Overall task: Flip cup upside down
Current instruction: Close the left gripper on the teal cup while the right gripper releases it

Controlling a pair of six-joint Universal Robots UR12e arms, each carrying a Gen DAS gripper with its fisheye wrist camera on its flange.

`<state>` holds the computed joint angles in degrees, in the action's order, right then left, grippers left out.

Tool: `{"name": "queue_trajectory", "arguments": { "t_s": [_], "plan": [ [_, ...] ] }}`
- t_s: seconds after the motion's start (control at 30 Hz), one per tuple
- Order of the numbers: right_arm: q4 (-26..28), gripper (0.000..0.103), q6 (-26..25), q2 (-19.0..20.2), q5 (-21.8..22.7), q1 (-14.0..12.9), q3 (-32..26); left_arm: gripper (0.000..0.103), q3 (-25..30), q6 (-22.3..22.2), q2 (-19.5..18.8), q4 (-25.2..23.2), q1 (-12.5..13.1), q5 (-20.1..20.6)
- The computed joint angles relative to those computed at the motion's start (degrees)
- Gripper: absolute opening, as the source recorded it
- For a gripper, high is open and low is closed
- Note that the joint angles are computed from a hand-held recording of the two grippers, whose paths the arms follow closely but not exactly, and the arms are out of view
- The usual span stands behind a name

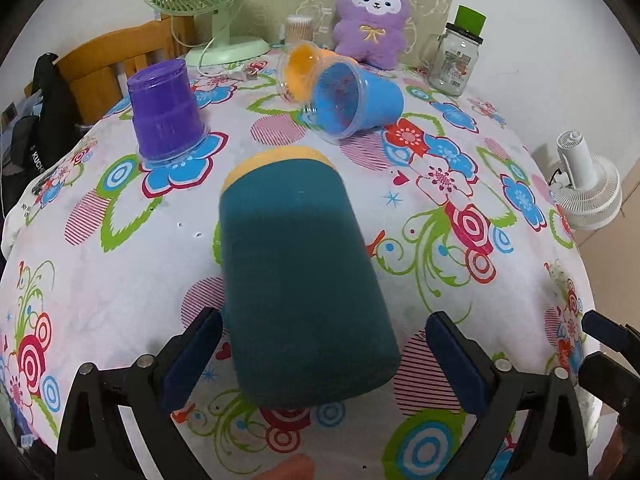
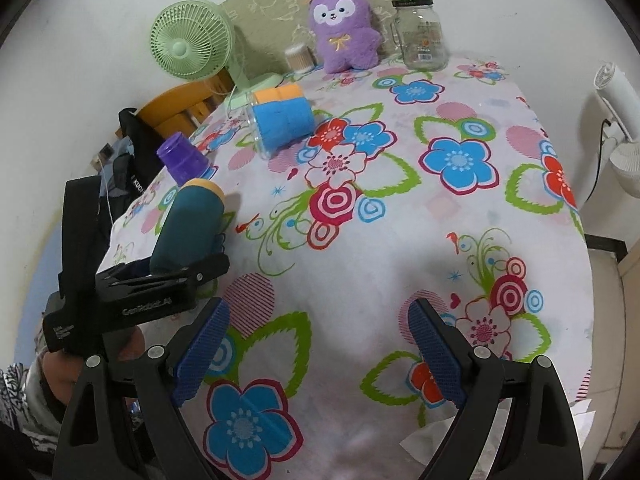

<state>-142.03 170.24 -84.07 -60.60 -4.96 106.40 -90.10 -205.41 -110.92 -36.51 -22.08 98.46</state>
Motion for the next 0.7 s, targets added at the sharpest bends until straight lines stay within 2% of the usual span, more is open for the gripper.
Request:
{"name": "queue_trajectory", "arguments": {
  "t_s": [0.1, 0.2, 0.7],
  "plan": [
    [0.4, 0.093, 0.0, 0.1, 0.0, 0.0, -0.1, 0.072, -0.1, 0.1, 0.1, -0.1, 0.0, 0.5],
    [1.0, 0.093, 0.0, 0.2, -0.2, 0.1, -0.2, 0.072, -0.7, 0.4, 0.3, 0.9, 0.3, -0.4],
    [2.4, 0.093, -2.1, 0.5, -0.3, 1.6, -1.0, 0.069, -2.5, 1.2, 2.0, 4.7, 0.2, 2.9]
  ]
}}
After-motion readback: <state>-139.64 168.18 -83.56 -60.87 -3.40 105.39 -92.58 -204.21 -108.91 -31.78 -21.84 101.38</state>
